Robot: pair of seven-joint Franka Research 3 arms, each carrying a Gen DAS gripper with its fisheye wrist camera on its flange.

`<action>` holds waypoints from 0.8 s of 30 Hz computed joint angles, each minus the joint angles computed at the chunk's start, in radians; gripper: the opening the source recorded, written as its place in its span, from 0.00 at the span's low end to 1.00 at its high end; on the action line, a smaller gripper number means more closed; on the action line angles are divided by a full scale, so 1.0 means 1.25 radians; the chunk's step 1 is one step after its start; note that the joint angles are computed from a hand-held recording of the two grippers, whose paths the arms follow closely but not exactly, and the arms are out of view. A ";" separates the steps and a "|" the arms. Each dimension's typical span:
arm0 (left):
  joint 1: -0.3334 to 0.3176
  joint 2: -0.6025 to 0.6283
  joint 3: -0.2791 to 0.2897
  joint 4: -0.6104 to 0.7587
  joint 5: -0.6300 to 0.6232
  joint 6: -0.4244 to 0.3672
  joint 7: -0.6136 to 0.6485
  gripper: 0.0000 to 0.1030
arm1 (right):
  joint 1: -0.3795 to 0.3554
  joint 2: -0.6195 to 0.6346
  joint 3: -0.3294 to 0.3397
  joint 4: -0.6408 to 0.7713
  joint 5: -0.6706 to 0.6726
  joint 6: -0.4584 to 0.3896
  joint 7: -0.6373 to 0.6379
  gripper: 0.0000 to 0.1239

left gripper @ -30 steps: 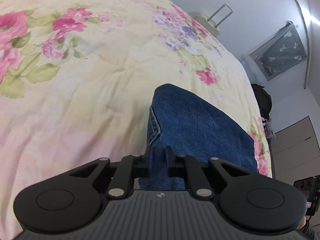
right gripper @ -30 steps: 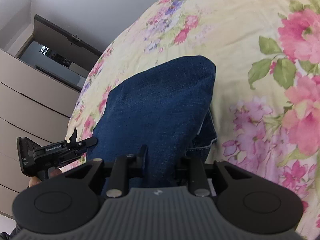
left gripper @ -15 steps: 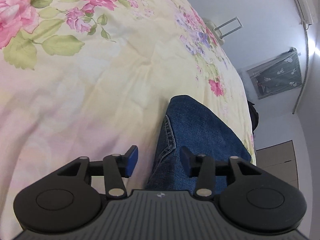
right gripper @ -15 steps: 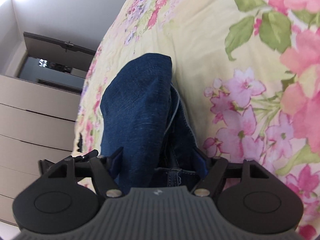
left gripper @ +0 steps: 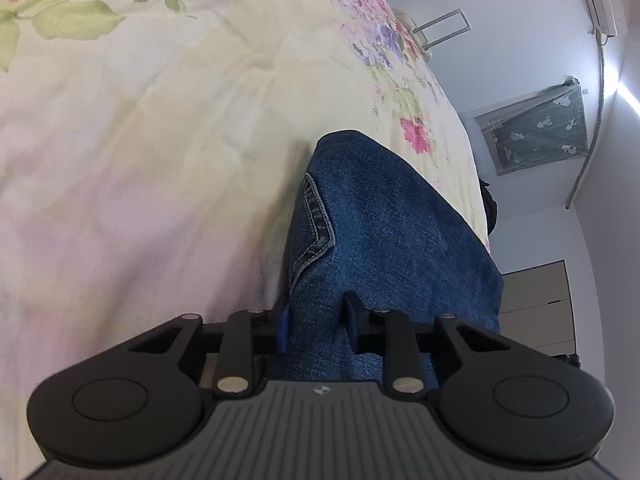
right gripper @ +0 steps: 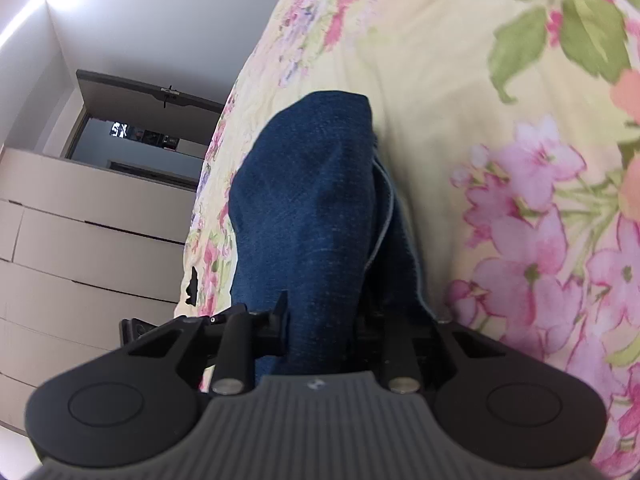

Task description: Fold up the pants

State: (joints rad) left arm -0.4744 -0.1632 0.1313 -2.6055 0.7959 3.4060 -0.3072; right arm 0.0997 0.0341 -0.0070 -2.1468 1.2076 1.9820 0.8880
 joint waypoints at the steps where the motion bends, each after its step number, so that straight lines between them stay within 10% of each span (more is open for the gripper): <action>1: -0.026 -0.008 0.028 0.007 0.025 -0.012 -0.014 0.23 | 0.003 -0.011 0.003 0.002 -0.005 0.006 0.003 0.13; 6: -0.256 -0.101 0.256 0.004 0.042 -0.116 0.053 0.21 | 0.024 -0.068 0.006 0.015 -0.006 0.017 0.002 0.12; 9: -0.294 -0.199 0.305 -0.029 0.016 -0.190 0.135 0.21 | 0.049 -0.078 0.015 0.037 -0.020 0.033 0.021 0.11; 19: -0.216 -0.533 0.343 -0.153 -0.073 -0.496 0.404 0.21 | 0.169 0.011 0.095 0.081 0.099 0.138 0.052 0.11; 24: -0.147 -0.559 0.374 -0.215 -0.101 -0.488 0.488 0.21 | 0.215 0.068 0.134 0.106 0.133 0.182 0.049 0.11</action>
State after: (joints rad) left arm -0.6586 -0.8624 0.5994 -2.8738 0.6694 2.7962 0.3026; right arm 0.3683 0.1197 0.1601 -2.0139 1.3736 2.2091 0.9492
